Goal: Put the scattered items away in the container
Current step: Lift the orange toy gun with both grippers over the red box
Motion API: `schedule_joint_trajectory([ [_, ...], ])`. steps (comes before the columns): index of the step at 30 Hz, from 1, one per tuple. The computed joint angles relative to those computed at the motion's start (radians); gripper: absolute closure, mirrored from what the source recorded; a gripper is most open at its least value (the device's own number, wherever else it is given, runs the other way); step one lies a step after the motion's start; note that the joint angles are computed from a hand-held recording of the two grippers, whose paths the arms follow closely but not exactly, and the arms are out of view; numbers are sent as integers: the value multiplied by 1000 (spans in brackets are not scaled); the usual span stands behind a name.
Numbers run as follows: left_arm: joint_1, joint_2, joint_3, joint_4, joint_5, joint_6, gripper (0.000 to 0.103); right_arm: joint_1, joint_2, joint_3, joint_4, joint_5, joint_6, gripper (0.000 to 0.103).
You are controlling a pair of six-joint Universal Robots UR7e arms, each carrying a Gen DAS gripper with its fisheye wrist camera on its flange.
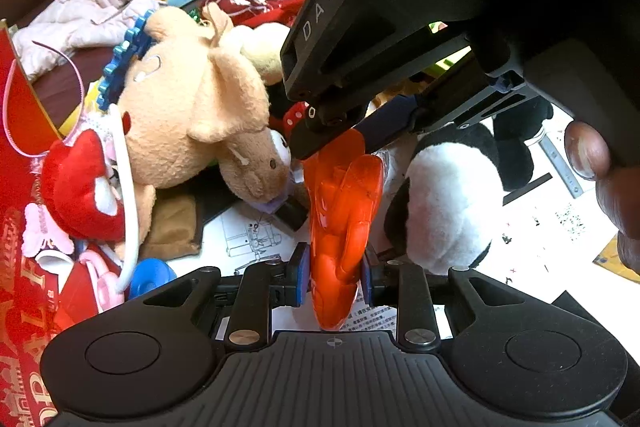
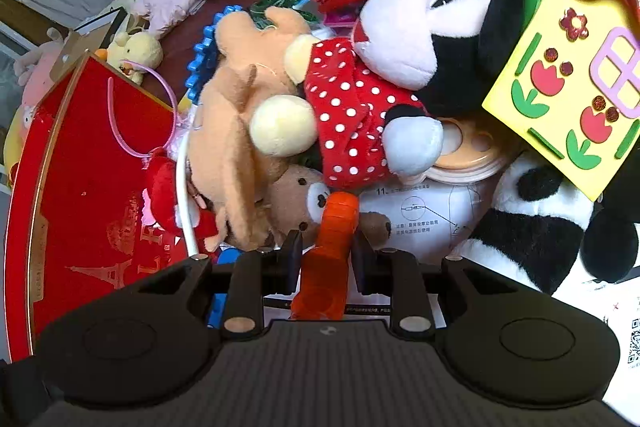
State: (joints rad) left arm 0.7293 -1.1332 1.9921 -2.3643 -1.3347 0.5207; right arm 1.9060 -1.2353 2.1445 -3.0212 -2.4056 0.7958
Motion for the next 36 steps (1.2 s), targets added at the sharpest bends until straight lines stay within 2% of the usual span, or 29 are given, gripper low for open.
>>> schedule_joint_trajectory([
  [10,57,43,-102,-29,-32,66,79,64,23,-47,-10,-54,-35,73],
  [16,31,25,-78,-69,-20,54,79,93,48,-75,-18,-65,-66,73],
  [26,45,-3,-96,-97,-9,73,80,141,101,-154,-1,-87,-126,73],
  [32,49,-20,-156,-106,22,96,79,185,157,-265,1,-97,-248,73],
  [36,51,-57,-202,-91,46,96,79,220,224,-387,-5,-80,-389,73],
])
